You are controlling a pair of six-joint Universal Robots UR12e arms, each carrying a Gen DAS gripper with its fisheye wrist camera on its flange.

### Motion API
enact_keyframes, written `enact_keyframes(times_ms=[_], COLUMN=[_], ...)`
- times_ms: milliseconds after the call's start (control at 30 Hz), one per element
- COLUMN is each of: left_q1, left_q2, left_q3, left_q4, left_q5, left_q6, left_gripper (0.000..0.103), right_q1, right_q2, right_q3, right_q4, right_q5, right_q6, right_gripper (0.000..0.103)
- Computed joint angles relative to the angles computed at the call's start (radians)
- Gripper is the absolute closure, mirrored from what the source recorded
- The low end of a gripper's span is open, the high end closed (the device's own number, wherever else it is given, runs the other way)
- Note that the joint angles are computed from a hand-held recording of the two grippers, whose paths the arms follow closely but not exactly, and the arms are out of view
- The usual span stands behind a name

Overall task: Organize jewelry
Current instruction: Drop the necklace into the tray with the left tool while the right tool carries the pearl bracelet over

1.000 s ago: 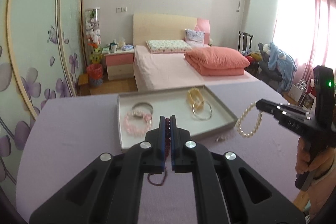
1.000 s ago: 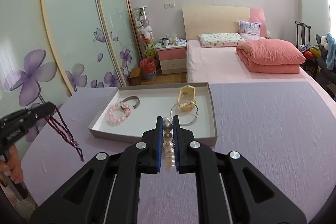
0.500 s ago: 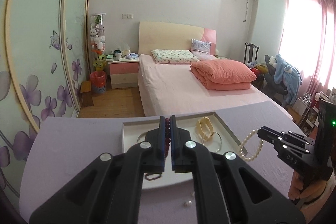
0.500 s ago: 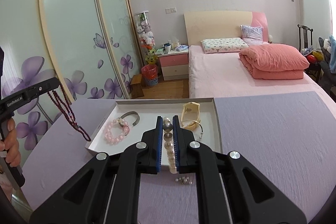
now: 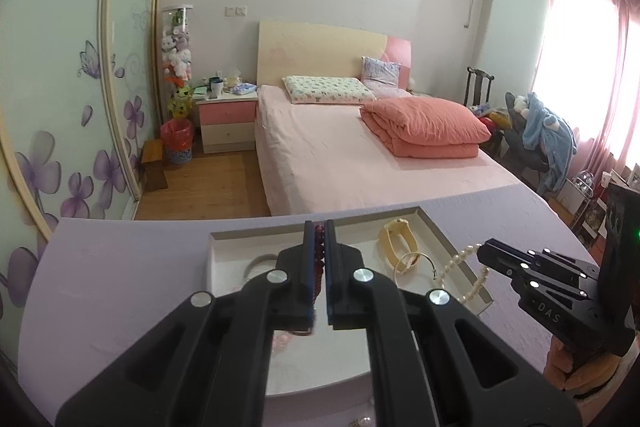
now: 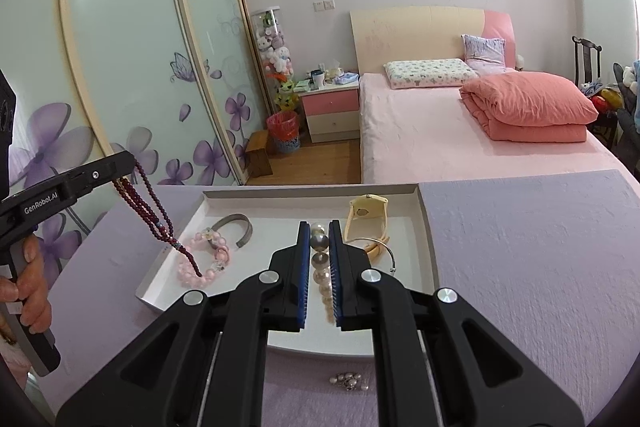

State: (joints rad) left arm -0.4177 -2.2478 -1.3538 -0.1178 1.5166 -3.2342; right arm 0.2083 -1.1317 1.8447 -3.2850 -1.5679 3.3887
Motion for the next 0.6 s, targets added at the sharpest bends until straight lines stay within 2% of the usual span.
enact_keyframes(times_ms=[300,367,400,433,567,600], left_q1=[-0.003,-0.001,0.001,0.002,0.012,0.015], left_q2=[-0.022,-0.022,-0.022,-0.020,-0.007,-0.001], left_q3=[0.014,0.010,0.007,0.001,-0.028,-0.041], left_q4=[-0.028,-0.027,-0.026,-0.020,-0.004,0.003], left_q5=[-0.022,-0.013,-0.008,0.000,0.017,0.027], left_q6=[-0.005,-0.012,-0.014,-0.019,-0.036,-0.042], left_gripper=[0.096,0.091,0.082,0.080,0.079,0.076], right_q1=[0.002,0.003,0.004,0.005,0.008,0.008], right_q2=[0.013,0.013,0.014,0.014,0.014,0.015], right_q3=[-0.016,-0.018,-0.018,-0.018,-0.020,-0.020], right_q4=[0.025,0.030,0.031,0.033,0.038,0.037], right_q5=[-0.002,-0.001,-0.003,-0.003,-0.004,-0.004], right_q6=[0.006,0.005,0.005,0.004,0.003,0.003], right_gripper=[0.093,0.093,0.093,0.093,0.093,0.093])
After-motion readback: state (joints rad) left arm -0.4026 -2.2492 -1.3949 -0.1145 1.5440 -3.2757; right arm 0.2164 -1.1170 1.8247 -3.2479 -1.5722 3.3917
